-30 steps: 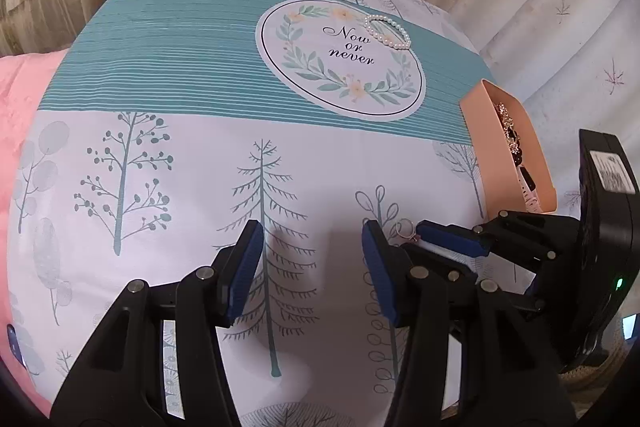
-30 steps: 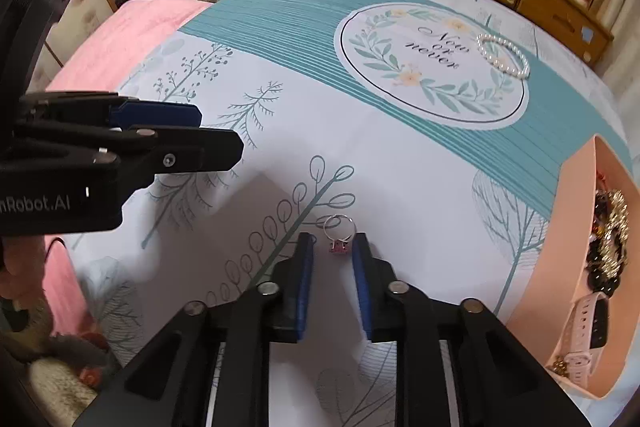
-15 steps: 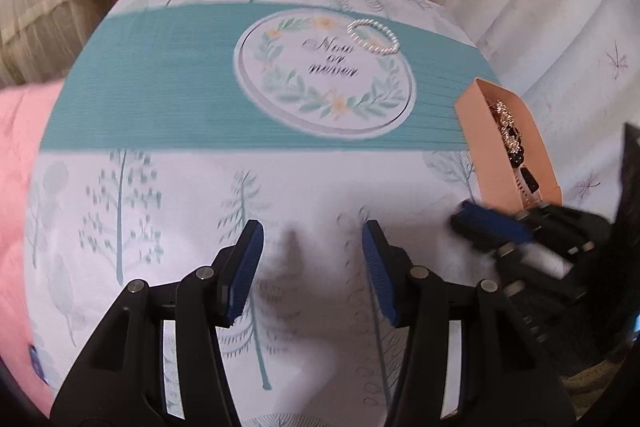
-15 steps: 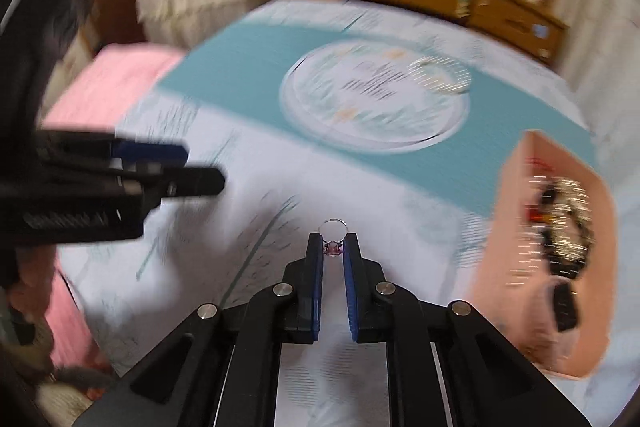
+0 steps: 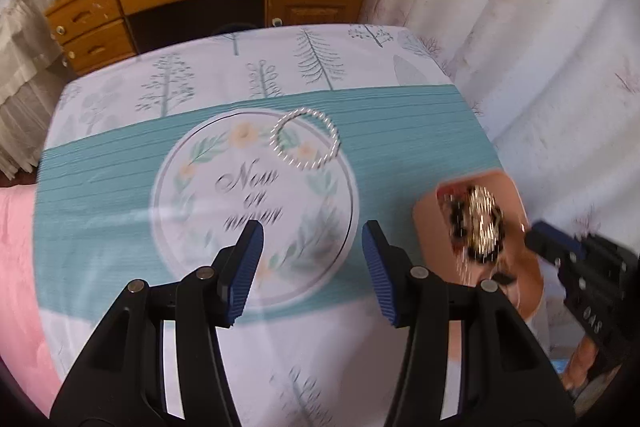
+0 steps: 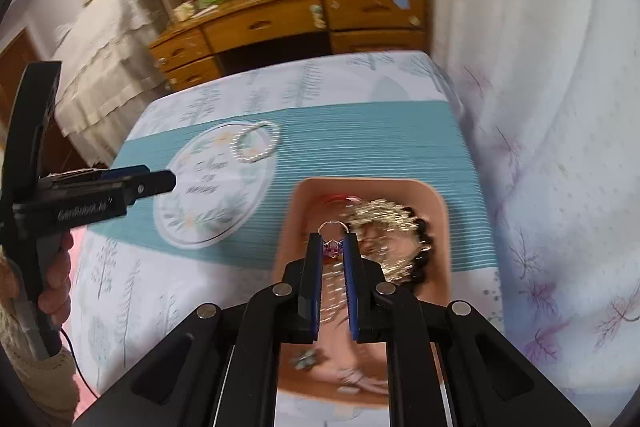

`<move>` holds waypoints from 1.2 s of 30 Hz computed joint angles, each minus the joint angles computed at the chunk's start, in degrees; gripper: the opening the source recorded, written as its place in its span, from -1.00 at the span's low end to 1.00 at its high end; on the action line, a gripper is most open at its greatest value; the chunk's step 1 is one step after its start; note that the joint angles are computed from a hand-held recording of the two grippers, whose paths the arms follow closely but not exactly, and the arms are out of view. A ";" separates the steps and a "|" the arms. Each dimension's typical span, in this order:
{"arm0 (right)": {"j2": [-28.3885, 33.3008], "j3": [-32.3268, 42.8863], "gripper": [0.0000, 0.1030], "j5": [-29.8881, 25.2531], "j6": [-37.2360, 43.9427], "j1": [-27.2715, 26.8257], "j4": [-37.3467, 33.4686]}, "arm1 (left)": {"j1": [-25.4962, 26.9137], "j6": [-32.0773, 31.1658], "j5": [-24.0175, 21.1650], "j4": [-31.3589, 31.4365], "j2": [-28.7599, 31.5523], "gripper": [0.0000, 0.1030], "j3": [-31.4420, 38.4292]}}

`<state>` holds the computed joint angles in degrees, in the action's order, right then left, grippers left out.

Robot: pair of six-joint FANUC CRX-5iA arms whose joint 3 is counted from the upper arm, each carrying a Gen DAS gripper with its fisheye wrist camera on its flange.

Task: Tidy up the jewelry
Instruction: 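Carry the ring into the tray with the right tool while the left tool reaches the pearl bracelet, then grasp the pearl bracelet with the left tool and lower it into the peach tray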

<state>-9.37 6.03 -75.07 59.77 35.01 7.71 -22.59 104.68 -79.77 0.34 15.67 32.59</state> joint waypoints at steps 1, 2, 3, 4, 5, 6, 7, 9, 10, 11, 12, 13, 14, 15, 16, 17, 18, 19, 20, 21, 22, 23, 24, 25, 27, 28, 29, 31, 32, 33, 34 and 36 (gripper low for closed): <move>1.01 1.03 -0.80 -0.51 0.71 -1.41 -1.10 | 0.30 -0.03 -1.06 0.68 2.47 -0.06 2.69; 1.98 2.13 -0.80 -1.03 1.86 -2.92 -2.34 | 0.46 0.29 -2.24 1.00 4.67 -0.06 5.12; 3.23 3.53 -0.80 -2.12 2.96 -4.59 -4.09 | 0.54 0.53 -3.07 1.29 6.30 -0.06 6.82; 4.32 4.64 -0.79 -2.94 3.66 -5.73 -5.52 | 0.69 0.58 -3.66 1.80 7.87 -0.06 8.25; 5.48 5.88 -0.79 -3.96 4.40 -7.36 -7.62 | 0.78 0.79 -4.41 2.23 9.61 -0.06 9.97; 5.98 6.28 -0.79 -4.18 4.27 -7.95 -8.51 | 0.82 1.28 -5.39 2.42 11.53 -0.06 11.99; 6.44 6.65 -0.79 -4.22 4.50 -8.77 -9.45 | 0.88 1.60 -5.62 2.63 12.51 -0.06 12.72; 6.87 6.60 -0.79 -2.64 4.59 -9.96 -10.50 | 1.03 2.36 -6.09 3.41 15.16 -0.06 15.05; 6.79 6.30 -0.79 -1.60 4.34 -10.24 -10.44 | 1.01 2.89 -5.77 3.41 15.99 -0.06 15.62; 6.55 5.90 -0.79 -1.00 3.76 -10.04 -10.11 | 0.99 3.13 -5.27 3.28 16.34 -0.07 15.55; 6.70 5.87 -0.79 -0.20 3.64 -10.29 -10.17 | 0.86 3.37 -5.22 2.84 17.14 -0.07 16.25; 6.91 5.90 -0.79 0.49 3.70 -10.52 -10.37 | 0.68 3.54 -5.32 2.35 18.05 -0.07 17.15; 7.06 5.88 -0.79 0.91 3.16 -10.17 -10.04 | 0.48 3.55 -5.66 1.84 18.97 -0.07 18.10; 7.21 5.88 -0.79 1.35 3.11 -10.05 -9.90 | 0.27 3.44 -5.81 1.36 19.46 -0.06 18.48; 7.39 5.81 -0.79 1.67 3.27 -9.97 -9.82 | 0.06 3.11 -5.97 0.78 19.97 -0.07 18.90; 7.74 6.02 -0.79 1.41 3.19 -9.79 -9.72 | -0.32 2.79 -6.42 -0.21 20.79 -0.07 19.84; 8.10 6.10 -0.79 1.52 3.48 -9.89 -10.11 | -0.50 2.41 -6.65 -0.69 21.24 -0.07 20.27; 8.50 6.27 -0.79 1.46 3.89 -10.04 -10.69 | -0.70 1.91 -7.02 -1.17 21.75 -0.07 20.79; 8.74 6.22 -0.79 1.48 4.07 -10.16 -11.05 | -1.20 1.37 -6.12 -2.63 21.43 -0.08 20.47; 8.89 6.10 -0.79 1.48 4.04 -10.18 -11.16 | -1.42 0.80 -6.58 -3.12 22.00 -0.10 21.26; 9.09 5.96 -0.79 1.48 4.04 -10.25 -11.25 | -1.82 0.34 -6.59 -4.00 22.38 -0.11 21.87; 9.20 5.75 -0.79 1.49 3.99 -10.29 -11.29 | -2.18 -0.06 -7.04 -4.89 22.74 -0.12 22.60; 9.37 5.58 -0.79 1.54 3.96 -10.49 -11.49 | -2.43 -0.46 -7.34 -5.53 22.94 -0.17 23.05; 9.56 5.45 -0.79 1.53 3.79 -10.76 -11.83 | -2.44 -0.93 -7.16 -5.21 22.94 -0.23 23.04; 9.76 5.10 -0.79 1.63 3.86 -11.34 -12.63 | -2.60 -1.60 -8.06 -5.29 23.38 -0.61 24.17; 9.83 4.92 -0.79 1.66 3.73 -11.46 -12.81 | -2.68 -1.76 -8.92 -5.27 23.77 -0.73 25.03; 9.86 4.78 -0.79 1.63 3.76 -11.61 -12.95 | -2.67 -1.56 -9.85 -5.22 24.07 -0.87 25.74; 9.92 4.47 -0.79 1.70 3.83 -11.89 -13.60 | -2.44 -0.67 -10.33 -4.59 24.05 -0.90 25.71; 9.72 4.15 -0.79 2.05 3.80 -11.97 -13.77 | -2.26 -0.25 -10.37 -4.18 24.03 -0.90 25.61; 9.73 4.15 -0.79 2.03 3.82 -12.02 -13.88 | -1.92 0.58 -10.18 -3.35 23.60 -0.90 24.81; 9.59 4.00 -0.79 2.20 3.85 -12.04 -14.06 | -1.47 1.30 -9.83 -2.10 22.97 -0.90 23.62; 9.20 3.70 -0.79 2.44 4.00 -12.12 -14.21 | -0.86 2.41 -8.65 -0.31 21.44 -0.90 21.06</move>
